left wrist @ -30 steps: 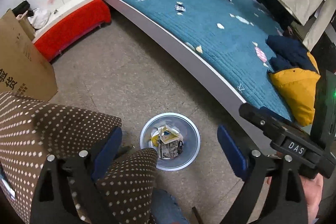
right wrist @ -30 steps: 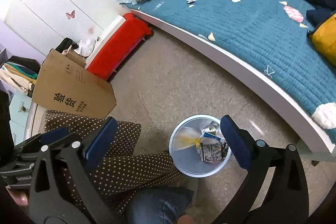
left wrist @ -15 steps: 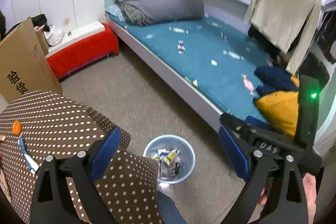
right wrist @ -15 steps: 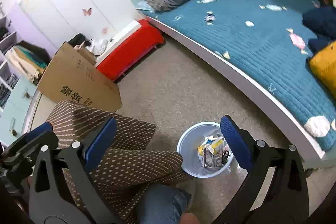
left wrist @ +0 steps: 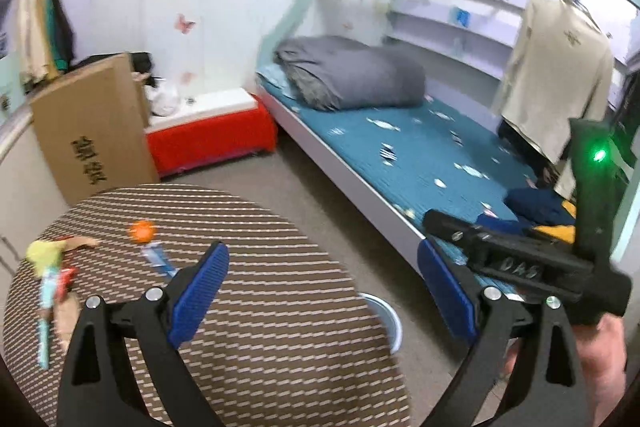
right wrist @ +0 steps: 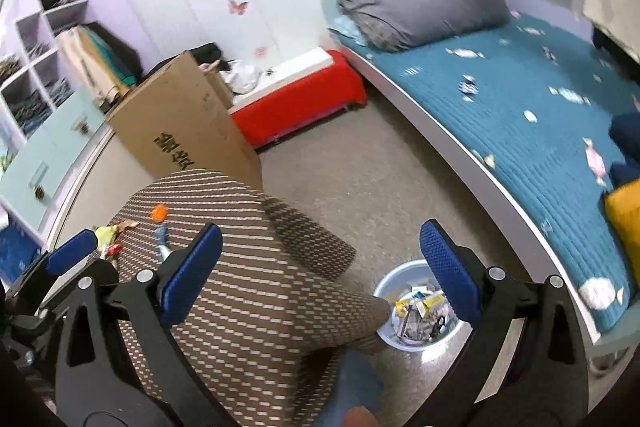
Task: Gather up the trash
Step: 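Move both tools back over the table, then grasp the blue-white toothpaste tube with the right tool while the left tool grasps the beige sock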
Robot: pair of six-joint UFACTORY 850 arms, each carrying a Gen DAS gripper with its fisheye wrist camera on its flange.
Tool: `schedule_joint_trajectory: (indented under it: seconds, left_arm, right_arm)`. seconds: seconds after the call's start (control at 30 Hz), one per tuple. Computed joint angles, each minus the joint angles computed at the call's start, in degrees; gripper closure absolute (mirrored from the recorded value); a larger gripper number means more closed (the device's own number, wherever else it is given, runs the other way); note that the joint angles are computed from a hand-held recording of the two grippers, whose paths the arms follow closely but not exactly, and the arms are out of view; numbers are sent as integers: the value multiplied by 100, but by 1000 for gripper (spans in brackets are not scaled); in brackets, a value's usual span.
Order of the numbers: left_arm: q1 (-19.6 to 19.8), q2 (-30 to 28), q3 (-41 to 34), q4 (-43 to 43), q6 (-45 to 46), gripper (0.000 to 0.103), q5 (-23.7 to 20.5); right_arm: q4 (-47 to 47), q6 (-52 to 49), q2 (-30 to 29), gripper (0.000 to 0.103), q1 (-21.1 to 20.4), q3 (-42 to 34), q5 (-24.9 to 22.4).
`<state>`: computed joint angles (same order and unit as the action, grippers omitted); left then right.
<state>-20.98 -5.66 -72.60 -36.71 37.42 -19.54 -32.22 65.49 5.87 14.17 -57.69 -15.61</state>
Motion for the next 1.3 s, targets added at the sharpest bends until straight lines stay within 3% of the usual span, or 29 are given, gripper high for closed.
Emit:
schedule_joint_trajectory:
  seconds: [0.3,0.5,0.67,0.9,1.17,1.3]
  left_arm:
    - [1044,503,515,-881,791,9,147]
    - [1593,618,734,-972,820,9,361]
    - [1989,483,845,-512,238,9,469]
    - [2277,121,813,-121,-126,9,453]
    - [2194,-399,498,868,-818,9,387]
    - [2071,-595,341,1733,-1524,21,292]
  right_arm:
    - [-460,-14,-605,6,764,-918,-383]
    - [-154,-542,-1117,6,1066,-1479,-452]
    - [474,-1392,-1609,6,1175,-1921,-493]
    - [1376,-2451,-2134,6,1202,-2294,-611]
    - [1838,-3050,-2657,6,1172,-2658,-727]
    - [2115,-3435,-2919,6,1154,-2868,-790]
